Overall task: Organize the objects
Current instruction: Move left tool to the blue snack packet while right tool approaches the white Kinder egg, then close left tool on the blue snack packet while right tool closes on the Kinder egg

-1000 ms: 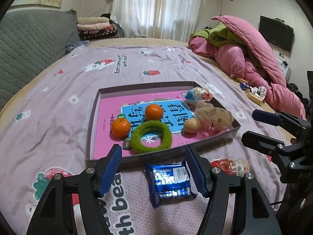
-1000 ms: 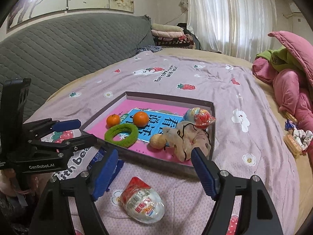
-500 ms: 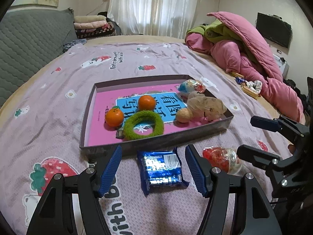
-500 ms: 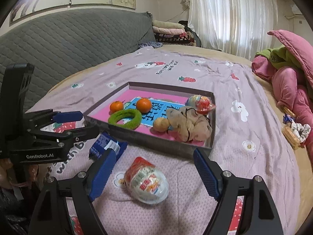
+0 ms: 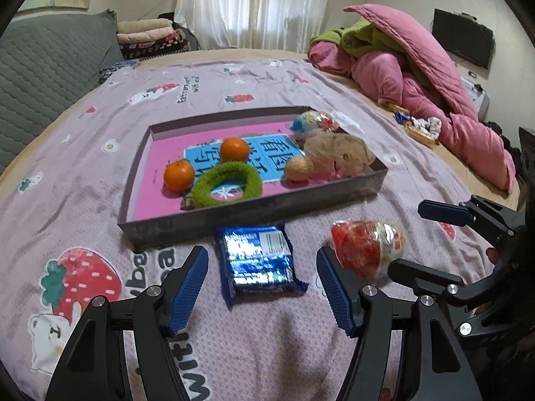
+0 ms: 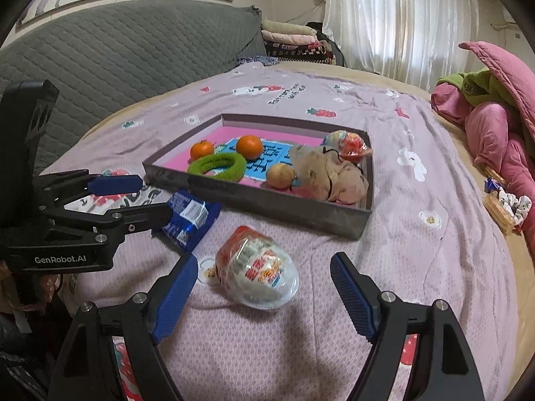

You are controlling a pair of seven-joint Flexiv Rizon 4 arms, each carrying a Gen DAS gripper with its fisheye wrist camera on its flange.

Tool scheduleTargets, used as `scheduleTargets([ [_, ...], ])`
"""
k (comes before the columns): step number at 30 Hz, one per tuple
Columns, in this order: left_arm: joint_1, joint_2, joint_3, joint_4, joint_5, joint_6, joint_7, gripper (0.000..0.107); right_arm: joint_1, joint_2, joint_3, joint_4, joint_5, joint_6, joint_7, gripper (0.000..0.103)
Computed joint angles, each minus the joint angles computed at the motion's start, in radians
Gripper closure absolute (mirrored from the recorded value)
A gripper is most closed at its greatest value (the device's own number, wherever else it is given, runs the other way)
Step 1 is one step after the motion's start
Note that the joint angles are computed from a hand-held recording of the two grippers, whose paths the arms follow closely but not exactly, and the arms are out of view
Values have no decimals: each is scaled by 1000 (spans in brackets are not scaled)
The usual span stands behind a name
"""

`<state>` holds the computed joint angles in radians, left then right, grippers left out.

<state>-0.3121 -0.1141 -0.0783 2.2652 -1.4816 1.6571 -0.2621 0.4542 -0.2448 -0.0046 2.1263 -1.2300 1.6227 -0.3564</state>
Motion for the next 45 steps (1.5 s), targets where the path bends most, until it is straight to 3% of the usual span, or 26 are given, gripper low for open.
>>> scheduleTargets([
  [14, 83, -19, -21, 29, 207, -42, -178, 38, 18, -18, 14, 9, 122, -25, -110, 22],
  [27, 178, -66, -77, 14, 381, -50, -317, 38, 118, -54, -111, 5, 113, 38, -124, 22],
  [34, 215, -101, -60, -5, 581, -74, -472, 38, 148, -84, -131, -20, 141, 19, -174, 22],
  [38, 222, -115, -33, -19, 700, -91, -569, 38, 176, -91, -164, -29, 111, 19, -162, 22],
  [40, 217, -121, -6, -25, 771, -102, -626, 38, 205, -91, -214, -35, 30, 29, -105, 22],
  [45, 259, -126, -29, -27, 856, -100, -690, 38, 169, -103, -180, -60, -56, 4, -55, 35],
])
